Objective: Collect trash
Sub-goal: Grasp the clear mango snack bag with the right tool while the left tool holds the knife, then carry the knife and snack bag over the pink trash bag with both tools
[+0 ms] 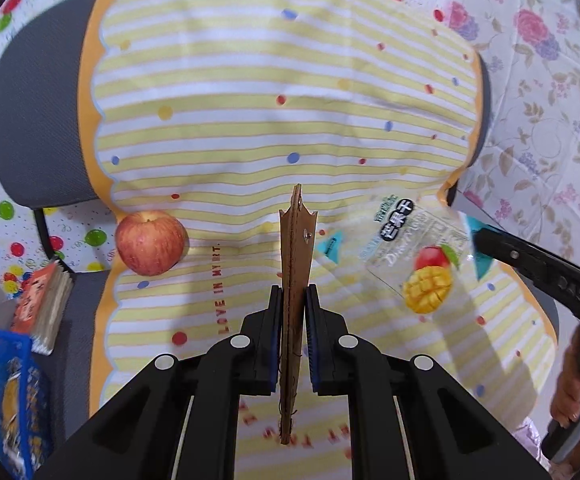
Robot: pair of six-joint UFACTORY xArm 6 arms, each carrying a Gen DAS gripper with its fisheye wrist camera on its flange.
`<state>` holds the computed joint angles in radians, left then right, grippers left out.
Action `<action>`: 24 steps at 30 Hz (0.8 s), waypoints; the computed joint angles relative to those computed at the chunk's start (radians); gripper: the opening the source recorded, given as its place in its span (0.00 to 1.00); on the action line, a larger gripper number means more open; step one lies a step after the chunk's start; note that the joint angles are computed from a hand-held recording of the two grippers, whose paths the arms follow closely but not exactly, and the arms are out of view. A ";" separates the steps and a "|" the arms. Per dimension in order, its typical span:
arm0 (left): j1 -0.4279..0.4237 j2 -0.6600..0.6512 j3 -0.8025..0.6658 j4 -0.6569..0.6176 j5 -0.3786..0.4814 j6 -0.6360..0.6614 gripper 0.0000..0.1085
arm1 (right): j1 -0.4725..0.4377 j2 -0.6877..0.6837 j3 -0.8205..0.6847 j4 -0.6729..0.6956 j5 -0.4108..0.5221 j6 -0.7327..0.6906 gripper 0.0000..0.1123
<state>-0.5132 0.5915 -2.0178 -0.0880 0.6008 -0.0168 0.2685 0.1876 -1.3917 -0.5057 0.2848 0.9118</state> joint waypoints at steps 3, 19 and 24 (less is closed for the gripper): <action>-0.022 -0.108 0.154 0.047 -0.063 -0.038 0.11 | 0.044 -0.080 0.059 -0.184 0.077 0.127 0.03; -0.110 -0.465 0.648 0.130 -0.245 -0.110 0.11 | 0.197 -0.431 0.399 -0.419 0.241 0.404 0.03; -0.182 -0.521 0.740 0.032 -0.298 -0.010 0.11 | 0.265 -0.595 0.527 -0.477 0.385 0.506 0.03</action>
<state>-0.6952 0.0702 -1.2776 -0.0557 0.3030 -0.0268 0.5335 -0.4079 -0.8643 -0.9832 0.6697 1.4176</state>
